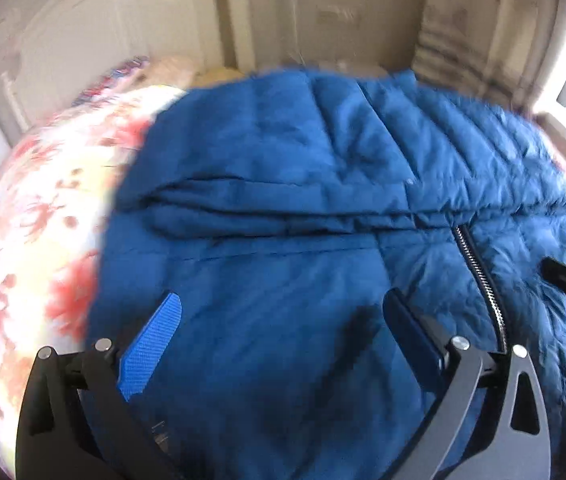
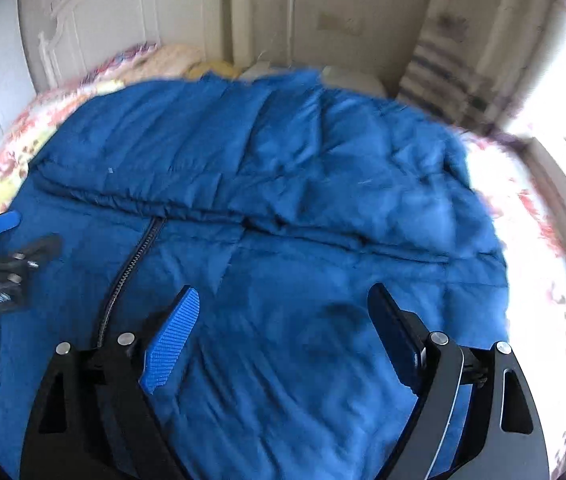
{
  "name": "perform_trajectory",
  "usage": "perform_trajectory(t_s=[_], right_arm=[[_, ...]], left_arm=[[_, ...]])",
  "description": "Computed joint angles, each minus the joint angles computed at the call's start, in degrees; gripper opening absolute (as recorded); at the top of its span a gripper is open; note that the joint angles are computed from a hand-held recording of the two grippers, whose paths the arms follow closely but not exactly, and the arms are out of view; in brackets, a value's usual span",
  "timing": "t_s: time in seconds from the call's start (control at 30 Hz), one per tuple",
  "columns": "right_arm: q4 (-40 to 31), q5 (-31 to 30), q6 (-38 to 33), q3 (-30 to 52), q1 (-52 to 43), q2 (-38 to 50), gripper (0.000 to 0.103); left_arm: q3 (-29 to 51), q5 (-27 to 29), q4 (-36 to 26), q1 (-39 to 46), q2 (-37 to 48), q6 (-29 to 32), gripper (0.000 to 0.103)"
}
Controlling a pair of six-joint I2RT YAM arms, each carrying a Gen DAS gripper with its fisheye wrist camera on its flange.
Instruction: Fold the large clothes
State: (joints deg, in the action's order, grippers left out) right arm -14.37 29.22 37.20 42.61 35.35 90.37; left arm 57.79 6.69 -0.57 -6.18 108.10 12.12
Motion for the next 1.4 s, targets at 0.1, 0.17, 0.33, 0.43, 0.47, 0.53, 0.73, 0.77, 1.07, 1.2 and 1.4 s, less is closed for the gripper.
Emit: perform_trajectory(t_s=[0.1,0.17,0.33,0.43,0.47,0.53,0.73,0.77,1.07,1.2,1.4], right_arm=[[-3.5,2.3,3.0,-4.5,-0.2,-3.7,0.086],[0.7,-3.6,2.6,-9.8,-3.5,-5.7,0.087],[-6.0,1.4,11.1,-13.0,5.3,-17.4,0.087],[-8.5,5.3,15.0,-12.5,17.8,-18.1,0.087],[-9.0,5.9,16.1,-11.7,21.8,-15.2,0.087],[-9.3,4.6,17.0,-10.5,24.9,-8.9,0.087],[-19.4,8.1,26.6,-8.9,31.0,-10.4,0.087],[-19.5,9.0,28.5,-9.6,33.7,-11.3,0.087],[-22.5,10.5,46.4,-15.1,48.7,-12.0,0.089],[-32.9,15.0,59.2,-8.5,59.1,-6.3,0.089],[-28.0,15.4,60.7,-6.1,62.0,4.9,0.090]], left_arm=[[-4.5,-2.2,2.6,3.9,-1.7,1.9,0.100],[-2.2,2.2,-2.2,8.3,0.1,0.4,0.101],[-8.0,7.6,-2.2,13.0,-7.4,0.3,0.099],[-16.9,12.4,-1.5,13.0,-16.6,3.9,0.100],[-20.4,12.4,-1.2,11.6,-19.6,6.6,0.100],[-25.2,7.1,2.0,7.8,-21.1,10.0,0.100],[-28.0,2.4,1.4,7.8,-25.2,9.9,0.100],[-28.7,4.6,1.1,9.9,-26.7,11.0,0.100],[-35.5,13.6,0.6,24.3,-30.6,22.2,0.100],[-39.4,21.6,-8.1,29.7,-42.1,28.2,0.100],[-51.5,16.7,-0.5,21.4,-51.9,28.3,0.101]])
